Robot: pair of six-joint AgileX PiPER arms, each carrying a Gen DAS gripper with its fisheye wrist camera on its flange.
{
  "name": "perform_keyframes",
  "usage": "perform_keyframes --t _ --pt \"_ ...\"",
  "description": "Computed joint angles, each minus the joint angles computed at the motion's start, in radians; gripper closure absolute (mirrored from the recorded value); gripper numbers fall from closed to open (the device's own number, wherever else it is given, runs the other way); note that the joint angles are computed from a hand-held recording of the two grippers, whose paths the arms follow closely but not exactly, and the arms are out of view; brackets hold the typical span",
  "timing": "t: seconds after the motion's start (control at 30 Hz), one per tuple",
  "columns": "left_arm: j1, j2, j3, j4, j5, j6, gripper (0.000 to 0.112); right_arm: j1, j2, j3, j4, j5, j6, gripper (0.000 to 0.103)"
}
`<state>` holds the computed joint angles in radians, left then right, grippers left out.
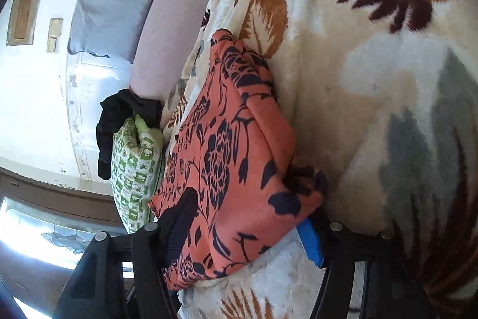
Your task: Fold small clothes
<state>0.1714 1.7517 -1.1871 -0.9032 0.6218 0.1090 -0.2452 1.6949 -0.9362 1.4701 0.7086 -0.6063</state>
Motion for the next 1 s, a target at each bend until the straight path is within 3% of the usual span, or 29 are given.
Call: perform_keyframes --t 0.07,0.13,0.2,0.23,0.27,0.3,0.33,0.37,0.4,0.53,0.73,0.9,1.0 --pt "0.001 0.010 -0.003 -0.028 -0.005 0.011 0.075 0.017 0.026 -0.033 0.020 -0.008 -0.019 0.037" --pt "0.011 0.018 0.000 -0.086 -0.001 0.038 0.063 0.035 0.048 -0.065 0.007 -0.021 -0.004 0.037" --pt "0.018 0.030 0.007 -0.192 0.003 0.117 0.042 0.060 0.053 -0.093 -0.064 -0.050 0.049 0.037" --pt "0.009 0.031 0.002 -0.187 -0.005 0.115 0.041 0.074 0.051 -0.105 -0.098 -0.070 0.067 0.040" --pt "-0.004 0.032 -0.007 -0.153 -0.017 0.095 0.041 0.087 0.049 -0.114 -0.140 -0.094 0.089 0.045" --pt "-0.017 0.031 -0.013 -0.123 -0.031 0.083 0.041 0.096 0.052 -0.124 -0.189 -0.115 0.124 0.067" --pt "-0.031 0.026 -0.017 -0.076 -0.052 0.050 0.045 0.098 0.056 -0.124 -0.201 -0.125 0.135 0.080" --pt "-0.047 0.018 -0.018 0.002 -0.080 -0.011 0.073 0.099 0.050 -0.110 -0.176 -0.138 0.121 0.081" --pt "-0.052 0.021 -0.024 0.039 -0.086 -0.032 0.094 0.111 0.034 -0.103 -0.191 -0.165 0.131 0.083" --pt "-0.039 -0.002 0.001 0.002 -0.090 0.007 0.097 0.227 -0.072 -0.089 -0.444 -0.339 0.245 0.086" --pt "-0.055 -0.183 0.092 0.027 -0.113 0.040 0.098 0.296 -0.215 -0.015 -0.665 -0.436 0.424 0.088" --pt "-0.009 -0.386 0.258 0.071 -0.054 0.014 0.098 0.252 -0.344 0.055 -0.690 -0.334 0.463 0.088" --pt "-0.031 -0.489 0.360 0.213 -0.061 -0.093 0.097 0.246 -0.424 0.130 -0.732 -0.297 0.495 0.088"
